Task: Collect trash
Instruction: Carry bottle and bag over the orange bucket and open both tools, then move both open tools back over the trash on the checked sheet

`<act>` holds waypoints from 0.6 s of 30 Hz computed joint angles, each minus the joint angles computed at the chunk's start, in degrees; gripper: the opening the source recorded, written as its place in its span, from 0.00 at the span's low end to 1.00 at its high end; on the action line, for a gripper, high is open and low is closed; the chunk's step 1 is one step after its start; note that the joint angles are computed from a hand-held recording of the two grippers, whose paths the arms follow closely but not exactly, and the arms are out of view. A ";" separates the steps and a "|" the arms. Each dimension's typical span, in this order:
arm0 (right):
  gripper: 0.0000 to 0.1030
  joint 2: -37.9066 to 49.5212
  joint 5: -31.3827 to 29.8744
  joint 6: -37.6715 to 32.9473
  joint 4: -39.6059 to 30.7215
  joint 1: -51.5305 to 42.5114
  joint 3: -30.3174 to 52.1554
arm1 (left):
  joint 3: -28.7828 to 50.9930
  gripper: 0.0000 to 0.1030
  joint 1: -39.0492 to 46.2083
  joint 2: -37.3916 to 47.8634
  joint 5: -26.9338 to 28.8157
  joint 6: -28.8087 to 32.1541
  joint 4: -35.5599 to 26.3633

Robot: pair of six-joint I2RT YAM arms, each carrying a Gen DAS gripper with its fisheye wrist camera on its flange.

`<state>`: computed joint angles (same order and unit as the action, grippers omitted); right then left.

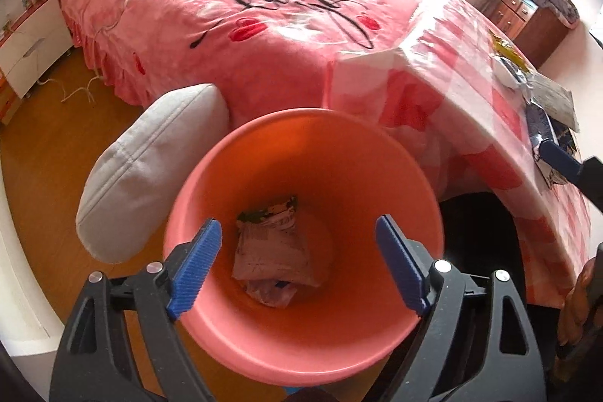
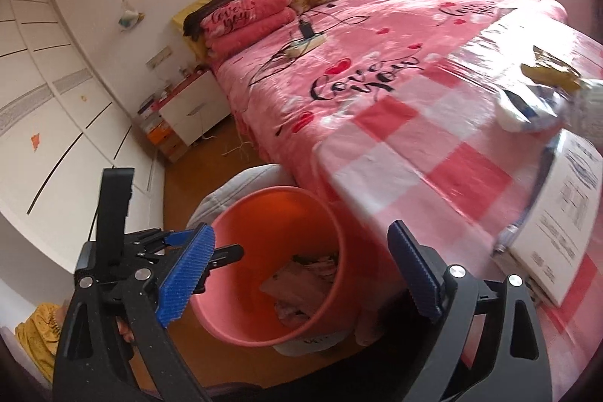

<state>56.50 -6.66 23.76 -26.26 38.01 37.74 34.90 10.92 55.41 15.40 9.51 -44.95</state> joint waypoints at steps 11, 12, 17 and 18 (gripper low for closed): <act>0.91 -9.22 1.64 -1.85 -1.89 -3.95 -3.87 | 1.62 0.82 -12.60 -1.13 -3.36 -8.39 0.64; 0.91 -9.69 1.47 -1.97 -2.17 -4.50 -3.90 | 1.88 0.82 -13.95 -1.23 -3.90 -9.31 0.74; 0.91 -13.65 -3.06 -3.53 -3.83 -11.49 -5.47 | 3.30 0.82 -20.12 -1.03 -6.45 -13.62 1.06; 0.92 -14.36 -3.88 -3.95 -4.23 -12.97 -5.61 | 3.68 0.82 -21.26 -0.80 -6.95 -14.20 1.18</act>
<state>42.14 -10.54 19.81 -30.48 25.04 32.12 38.58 -10.34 54.62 8.45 -4.69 -43.77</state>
